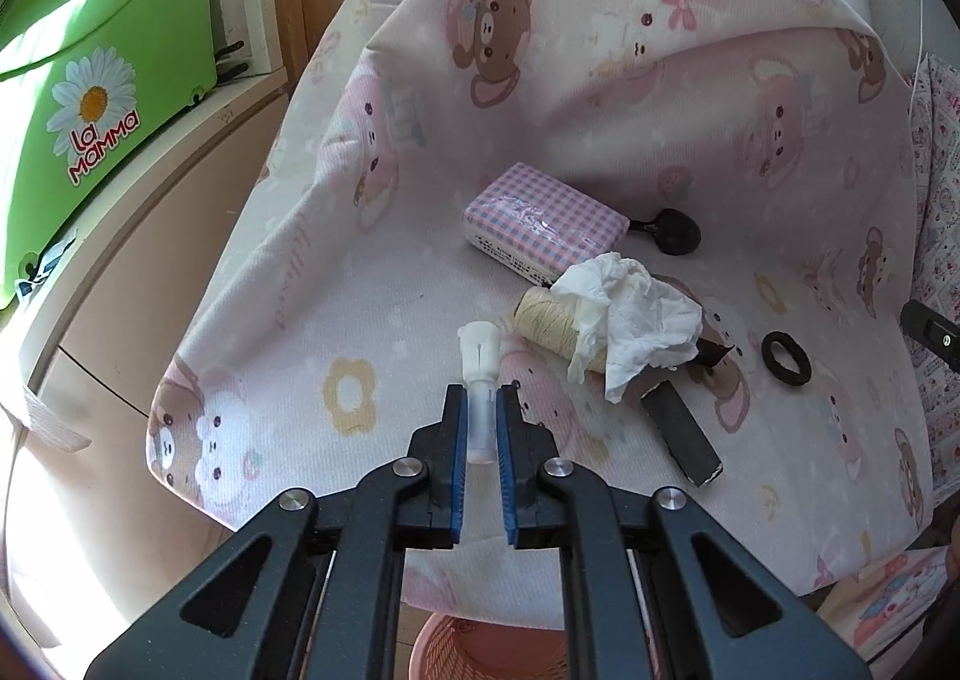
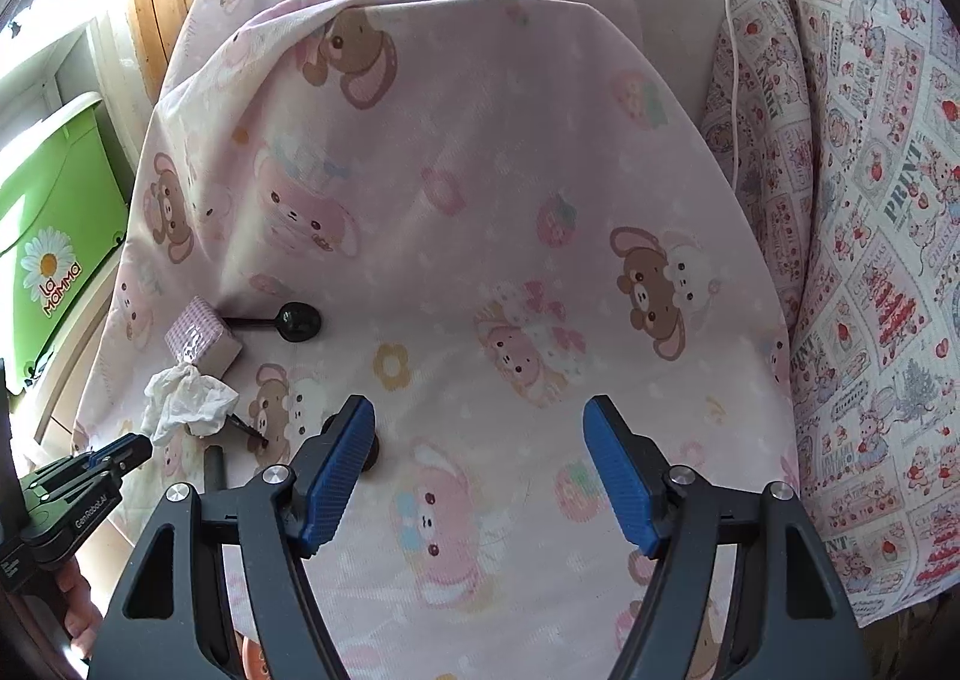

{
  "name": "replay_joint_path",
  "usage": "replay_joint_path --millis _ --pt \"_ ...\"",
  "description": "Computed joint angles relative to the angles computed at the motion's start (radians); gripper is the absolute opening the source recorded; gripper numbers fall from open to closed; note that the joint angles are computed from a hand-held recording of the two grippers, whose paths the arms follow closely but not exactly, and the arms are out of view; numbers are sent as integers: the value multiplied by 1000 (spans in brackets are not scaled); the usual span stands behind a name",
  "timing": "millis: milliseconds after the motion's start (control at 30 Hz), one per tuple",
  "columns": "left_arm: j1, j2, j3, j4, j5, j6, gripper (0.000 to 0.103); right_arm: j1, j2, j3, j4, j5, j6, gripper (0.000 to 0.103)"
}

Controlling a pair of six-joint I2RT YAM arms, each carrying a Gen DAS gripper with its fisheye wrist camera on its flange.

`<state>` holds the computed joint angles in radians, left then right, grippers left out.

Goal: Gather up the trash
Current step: 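Close the right gripper on the black hair tie while the left gripper holds the tube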

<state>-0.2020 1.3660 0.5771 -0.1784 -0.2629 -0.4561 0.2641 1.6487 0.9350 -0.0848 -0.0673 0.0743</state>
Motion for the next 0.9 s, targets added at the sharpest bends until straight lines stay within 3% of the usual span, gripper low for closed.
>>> replay_joint_path --millis 100,300,467,633,800,900 --pt "17 -86 -27 -14 18 19 9 6 -2 3 -10 -20 3 74" --pt "-7 -166 -36 -60 -35 10 9 51 39 37 -51 -49 0 74" --pt "-20 -172 -44 -55 -53 14 9 123 111 80 -66 -23 -20 83" --pt "18 -133 -36 -54 -5 -1 9 165 216 160 -120 -26 -20 83" --pt "16 -140 -40 -61 -45 8 9 197 262 184 -101 24 -10 83" --pt "8 -142 -45 -62 -65 13 9 219 285 195 -88 70 -22 73"
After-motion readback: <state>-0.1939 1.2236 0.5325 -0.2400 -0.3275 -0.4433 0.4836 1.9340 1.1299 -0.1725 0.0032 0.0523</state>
